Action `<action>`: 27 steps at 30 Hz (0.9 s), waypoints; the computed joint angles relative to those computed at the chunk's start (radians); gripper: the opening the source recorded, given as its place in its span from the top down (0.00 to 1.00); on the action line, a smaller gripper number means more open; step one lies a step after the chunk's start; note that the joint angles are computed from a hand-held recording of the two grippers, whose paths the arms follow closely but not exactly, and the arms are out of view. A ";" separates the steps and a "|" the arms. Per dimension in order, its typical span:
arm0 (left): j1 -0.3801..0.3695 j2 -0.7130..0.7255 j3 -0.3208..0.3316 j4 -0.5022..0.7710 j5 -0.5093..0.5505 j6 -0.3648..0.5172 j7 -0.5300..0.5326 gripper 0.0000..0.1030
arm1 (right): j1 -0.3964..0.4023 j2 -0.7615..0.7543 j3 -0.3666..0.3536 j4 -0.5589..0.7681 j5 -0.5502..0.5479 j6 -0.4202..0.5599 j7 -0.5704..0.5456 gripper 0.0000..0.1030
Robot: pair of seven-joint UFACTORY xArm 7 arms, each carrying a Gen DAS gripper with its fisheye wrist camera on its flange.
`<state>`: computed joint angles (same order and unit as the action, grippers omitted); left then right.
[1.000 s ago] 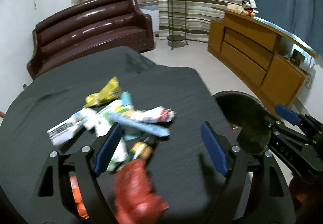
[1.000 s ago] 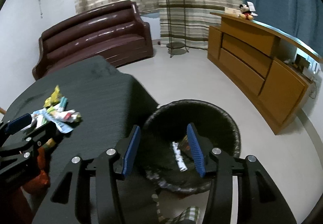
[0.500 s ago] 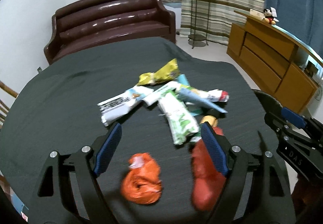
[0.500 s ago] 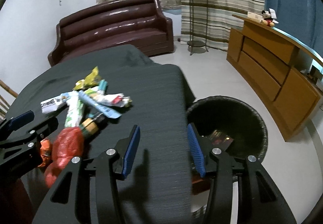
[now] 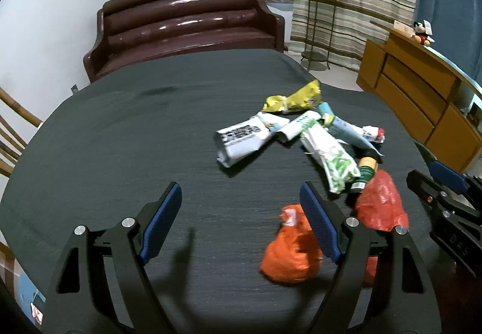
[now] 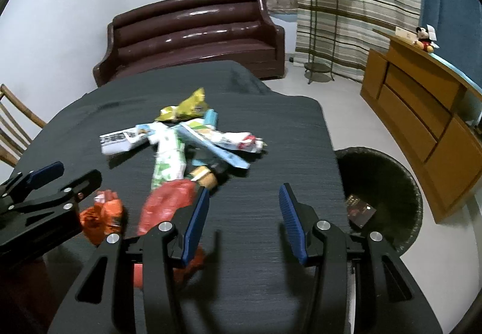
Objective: Collect trash
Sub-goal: 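Move both open tools back over the trash on the table, then grasp the red plastic bag with the right tool while the left tool grasps the orange bag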
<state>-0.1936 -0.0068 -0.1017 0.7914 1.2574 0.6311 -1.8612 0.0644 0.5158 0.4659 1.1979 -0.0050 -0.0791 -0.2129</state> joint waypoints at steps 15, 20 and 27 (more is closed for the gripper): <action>0.047 -0.093 -0.006 -0.113 0.008 -0.014 -0.018 0.24 | 0.045 -0.020 0.030 -0.046 -0.016 0.008 -0.009 0.48; 0.056 -0.101 -0.018 -0.124 0.001 -0.013 -0.027 0.24 | 0.084 -0.024 -0.002 -0.053 -0.014 0.007 -0.006 0.47; 0.049 -0.092 -0.029 -0.114 0.004 -0.026 -0.031 0.23 | 0.104 -0.013 -0.026 -0.042 0.005 0.052 -0.013 0.53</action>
